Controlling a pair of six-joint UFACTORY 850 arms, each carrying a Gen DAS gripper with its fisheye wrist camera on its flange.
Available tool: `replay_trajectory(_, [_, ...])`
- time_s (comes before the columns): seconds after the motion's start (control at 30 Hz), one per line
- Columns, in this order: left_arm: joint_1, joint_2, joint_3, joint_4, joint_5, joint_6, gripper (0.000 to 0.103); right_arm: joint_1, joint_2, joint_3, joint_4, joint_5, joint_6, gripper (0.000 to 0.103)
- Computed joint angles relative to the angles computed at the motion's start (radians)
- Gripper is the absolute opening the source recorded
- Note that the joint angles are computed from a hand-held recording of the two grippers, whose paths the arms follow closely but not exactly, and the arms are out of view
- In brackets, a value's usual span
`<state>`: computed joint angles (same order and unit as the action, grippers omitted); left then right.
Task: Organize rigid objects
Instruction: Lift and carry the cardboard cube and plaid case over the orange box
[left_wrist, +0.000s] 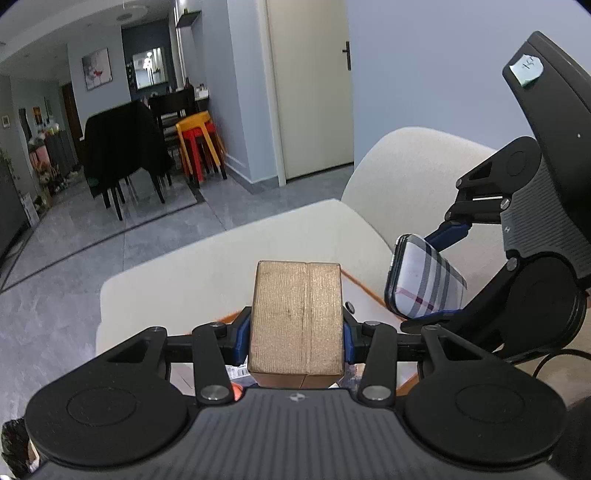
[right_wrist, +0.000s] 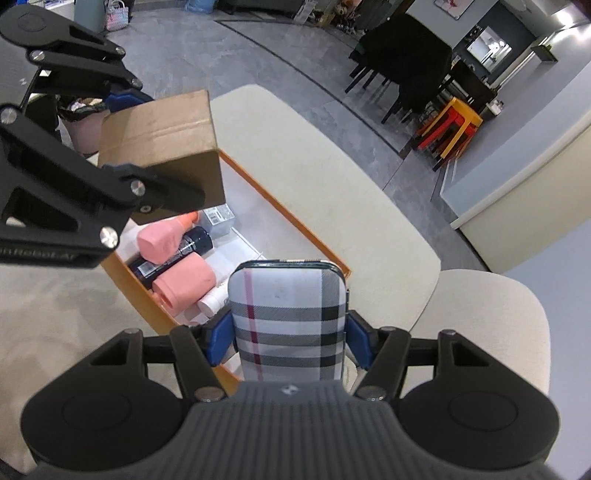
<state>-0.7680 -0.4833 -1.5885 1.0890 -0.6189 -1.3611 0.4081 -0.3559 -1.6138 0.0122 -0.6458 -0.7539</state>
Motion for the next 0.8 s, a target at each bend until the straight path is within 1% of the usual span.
replay_trajectory(0.23, [0.033, -0.025, -0.001, -0.078, 0.05, 0.035, 0.051, 0.01, -0.088, -0.072, -0.017, -0.029, 0.02, 0.063])
replay_trajectory(0.3, [0.049, -0.027, 0.007, -0.106, 0.078, 0.039, 0.051, 0.013, -0.112, -0.093, -0.019, -0.038, 0.026, 0.063])
replay_trajectory(0.5, [0.092, -0.057, 0.0, -0.223, 0.123, 0.093, 0.051, 0.021, -0.189, -0.16, -0.027, -0.068, 0.053, 0.063])
replay_trajectory(0.8, [0.142, -0.093, -0.001, -0.372, 0.168, 0.171, 0.051, 0.038, -0.28, -0.233, -0.041, -0.111, 0.088, 0.063])
